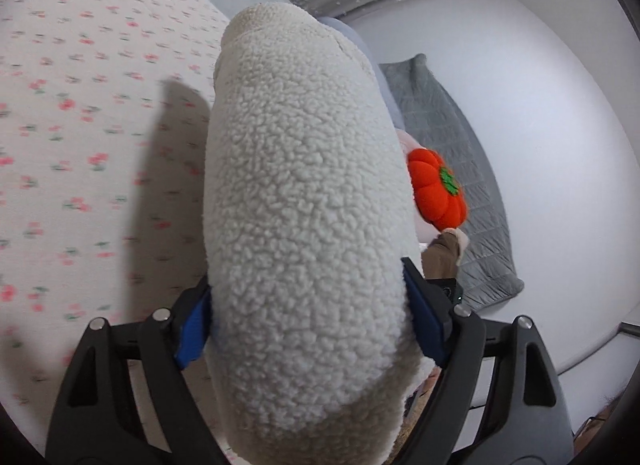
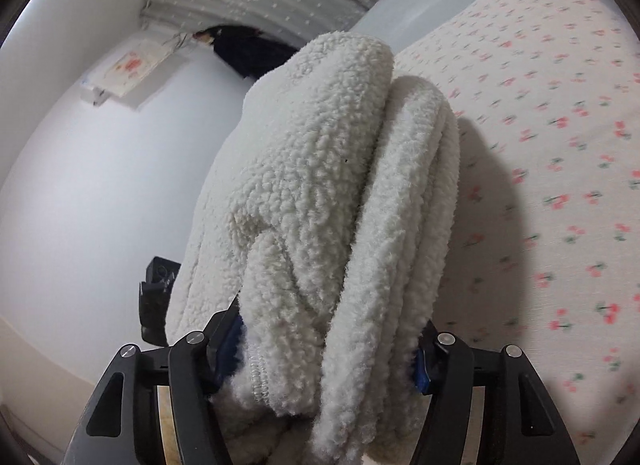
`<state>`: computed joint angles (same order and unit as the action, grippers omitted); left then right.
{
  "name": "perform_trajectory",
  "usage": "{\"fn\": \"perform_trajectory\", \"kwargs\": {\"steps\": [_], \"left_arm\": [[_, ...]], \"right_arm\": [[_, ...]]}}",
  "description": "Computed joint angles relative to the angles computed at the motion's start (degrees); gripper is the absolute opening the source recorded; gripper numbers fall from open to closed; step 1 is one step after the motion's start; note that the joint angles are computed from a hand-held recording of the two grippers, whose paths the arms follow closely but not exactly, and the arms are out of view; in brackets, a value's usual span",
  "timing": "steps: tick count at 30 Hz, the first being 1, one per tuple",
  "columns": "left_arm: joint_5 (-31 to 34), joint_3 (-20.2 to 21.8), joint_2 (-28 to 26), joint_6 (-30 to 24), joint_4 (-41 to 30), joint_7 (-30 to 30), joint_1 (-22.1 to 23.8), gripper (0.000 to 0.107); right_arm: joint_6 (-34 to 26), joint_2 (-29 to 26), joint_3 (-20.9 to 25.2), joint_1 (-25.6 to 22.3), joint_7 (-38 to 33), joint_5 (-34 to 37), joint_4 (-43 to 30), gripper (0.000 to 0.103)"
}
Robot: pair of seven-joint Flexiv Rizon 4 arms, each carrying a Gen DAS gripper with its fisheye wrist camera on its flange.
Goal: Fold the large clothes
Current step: 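Release the bundle and press it flat with both grippers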
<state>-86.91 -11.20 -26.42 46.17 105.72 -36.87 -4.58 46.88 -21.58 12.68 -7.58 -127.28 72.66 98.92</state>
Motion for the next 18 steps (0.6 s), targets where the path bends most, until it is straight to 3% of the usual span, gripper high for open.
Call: {"fn": "perform_trajectory", "kwargs": {"steps": [3,4,5,7,11,16,18], "left_arm": [[7.83,2.37,-0.84,6.13,1.28,-5.31,-1.47,0.086],[8.49,2.62,-1.25,9.53,2.08,-4.99,-2.33,0.089],[5.42,0.99,-0.67,11.34,3.36,-1.88,-1.63,0.091],[3.07,0.46,0.80,12.74,4.68,0.49,-1.87,0.091],[1.02,0.87,3.37,26.14,5.15,6.00,-6.33,0.090],[-5.56,0.13,2.09,37.71,-0.43,17.35,-11.08,0.090],[-1.93,0.48,0.02,39.31,-3.42,16.22,-11.33,0.090]], "right_arm": [[3.78,-3.61,-0.94,5.99,9.15,-10.13,-0.43,0.067],[4.96,-4.10,-0.65,6.57,10.08,-11.45,-0.05,0.073],[5.71,-4.19,0.28,5.91,9.48,-11.06,0.19,0.081],[7.83,-2.73,0.97,5.82,10.89,-13.04,1.54,0.081],[16.71,2.28,0.41,8.24,15.90,-20.17,5.96,0.082],[31.17,4.96,-0.31,12.10,24.37,-29.77,8.86,0.082],[37.48,4.53,-1.98,15.35,29.15,-35.28,9.41,0.082]]}}
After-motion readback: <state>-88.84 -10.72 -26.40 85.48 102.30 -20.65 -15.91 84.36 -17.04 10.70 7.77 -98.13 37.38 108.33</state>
